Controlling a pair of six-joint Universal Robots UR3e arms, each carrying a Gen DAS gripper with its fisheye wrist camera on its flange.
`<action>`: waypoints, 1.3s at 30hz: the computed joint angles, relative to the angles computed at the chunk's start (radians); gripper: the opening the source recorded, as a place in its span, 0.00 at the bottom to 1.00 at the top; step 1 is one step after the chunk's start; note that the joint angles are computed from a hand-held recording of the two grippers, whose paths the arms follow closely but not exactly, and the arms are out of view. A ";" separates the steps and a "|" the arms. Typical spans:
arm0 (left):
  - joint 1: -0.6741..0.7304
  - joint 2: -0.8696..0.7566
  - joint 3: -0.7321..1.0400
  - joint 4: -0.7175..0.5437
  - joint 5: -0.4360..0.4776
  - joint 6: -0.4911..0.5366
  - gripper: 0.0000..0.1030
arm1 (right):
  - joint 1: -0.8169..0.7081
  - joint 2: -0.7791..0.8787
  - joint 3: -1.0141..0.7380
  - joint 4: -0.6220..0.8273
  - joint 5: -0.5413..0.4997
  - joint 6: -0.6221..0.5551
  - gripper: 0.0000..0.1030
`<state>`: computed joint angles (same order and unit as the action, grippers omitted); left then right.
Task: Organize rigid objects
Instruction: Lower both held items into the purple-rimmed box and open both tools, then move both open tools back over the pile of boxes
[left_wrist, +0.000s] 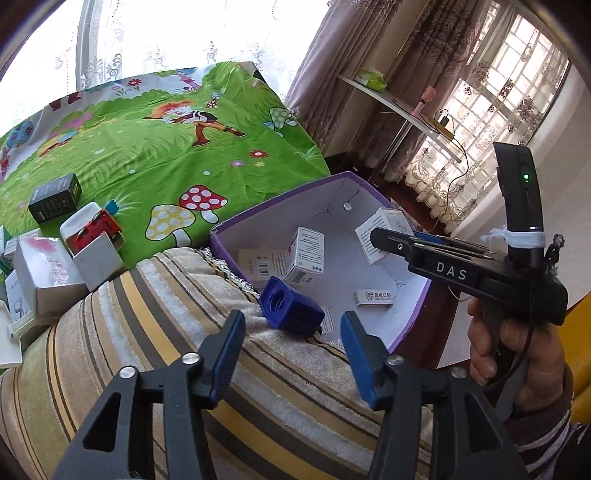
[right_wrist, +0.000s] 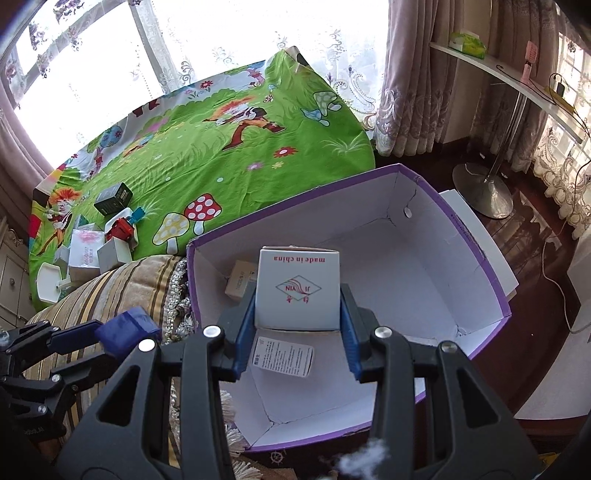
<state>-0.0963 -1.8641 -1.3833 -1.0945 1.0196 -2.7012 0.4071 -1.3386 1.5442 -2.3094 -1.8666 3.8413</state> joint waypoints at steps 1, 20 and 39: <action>0.001 0.011 -0.014 0.016 -0.001 0.002 0.67 | 0.002 0.002 -0.005 0.008 -0.007 0.000 0.49; 0.149 0.156 -0.207 0.202 -0.062 -0.008 0.75 | 0.134 0.151 -0.276 0.116 -0.231 -0.054 0.89; 0.519 0.253 -0.331 0.146 -0.106 -0.025 0.75 | 0.156 0.324 -0.496 0.097 -0.035 -0.153 0.89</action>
<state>0.4229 -1.6109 -1.7141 -0.9481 0.9133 -2.7265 0.5629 -1.0148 1.0482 -2.2128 -1.9017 3.6886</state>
